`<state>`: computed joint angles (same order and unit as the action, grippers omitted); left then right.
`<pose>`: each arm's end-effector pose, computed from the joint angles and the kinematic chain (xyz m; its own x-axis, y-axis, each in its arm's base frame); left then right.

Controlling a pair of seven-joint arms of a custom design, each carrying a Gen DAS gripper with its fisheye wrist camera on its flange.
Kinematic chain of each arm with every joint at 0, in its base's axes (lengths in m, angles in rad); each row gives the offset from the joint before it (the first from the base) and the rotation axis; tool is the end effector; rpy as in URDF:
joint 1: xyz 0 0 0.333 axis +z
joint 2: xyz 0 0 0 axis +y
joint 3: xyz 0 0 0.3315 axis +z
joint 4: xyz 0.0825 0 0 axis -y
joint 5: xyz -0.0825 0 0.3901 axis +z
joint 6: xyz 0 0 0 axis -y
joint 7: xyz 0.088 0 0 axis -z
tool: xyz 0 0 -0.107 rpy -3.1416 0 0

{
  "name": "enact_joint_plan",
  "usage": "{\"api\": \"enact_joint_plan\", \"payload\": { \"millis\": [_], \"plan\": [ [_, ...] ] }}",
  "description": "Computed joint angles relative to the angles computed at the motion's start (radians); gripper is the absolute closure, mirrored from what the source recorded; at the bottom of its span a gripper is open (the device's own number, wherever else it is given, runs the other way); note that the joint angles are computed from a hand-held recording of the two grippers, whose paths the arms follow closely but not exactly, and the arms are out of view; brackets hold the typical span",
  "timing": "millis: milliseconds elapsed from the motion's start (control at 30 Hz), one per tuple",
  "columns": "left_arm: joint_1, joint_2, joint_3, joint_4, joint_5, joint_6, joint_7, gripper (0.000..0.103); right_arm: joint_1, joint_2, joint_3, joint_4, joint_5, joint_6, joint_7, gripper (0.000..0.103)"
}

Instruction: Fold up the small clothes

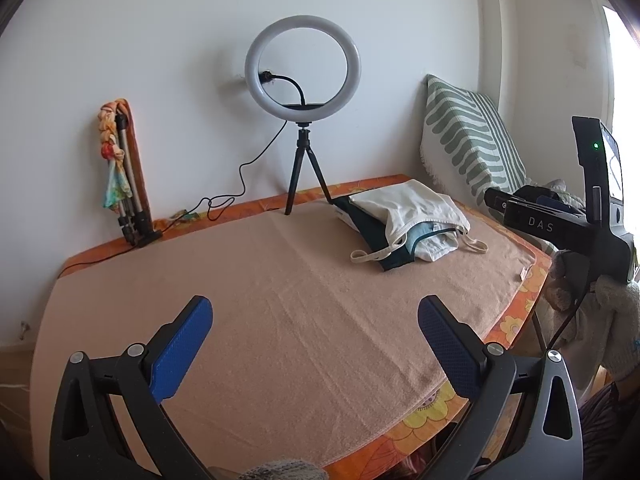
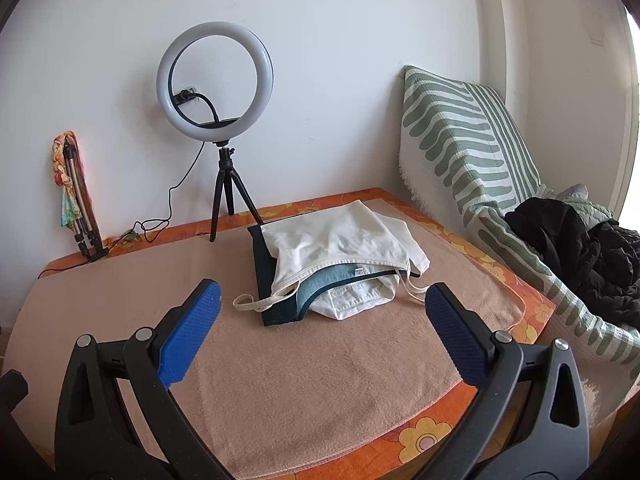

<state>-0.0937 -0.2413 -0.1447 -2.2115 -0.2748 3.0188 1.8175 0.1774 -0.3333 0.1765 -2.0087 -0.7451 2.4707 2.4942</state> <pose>0.5166 -0.1127 0.6185 -0.2475 -0.9689 0.0047 -0.4831 0.1192 -0.8674 0.4684 0.1921 0.6987 -0.1770 -0.9827 0.0540 -0.5154 0.0459 -0.8557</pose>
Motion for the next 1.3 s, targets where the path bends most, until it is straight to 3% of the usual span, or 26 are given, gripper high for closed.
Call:
{"api": "enact_joint_plan", "payload": {
  "millis": [1300],
  "plan": [
    [0.03, -0.017, -0.022, -0.016, 0.058, 0.04, -0.046, 0.001, 0.005, -0.01, 0.002, -0.01, 0.032, -0.004, -0.001, 0.0]
  ]
}}
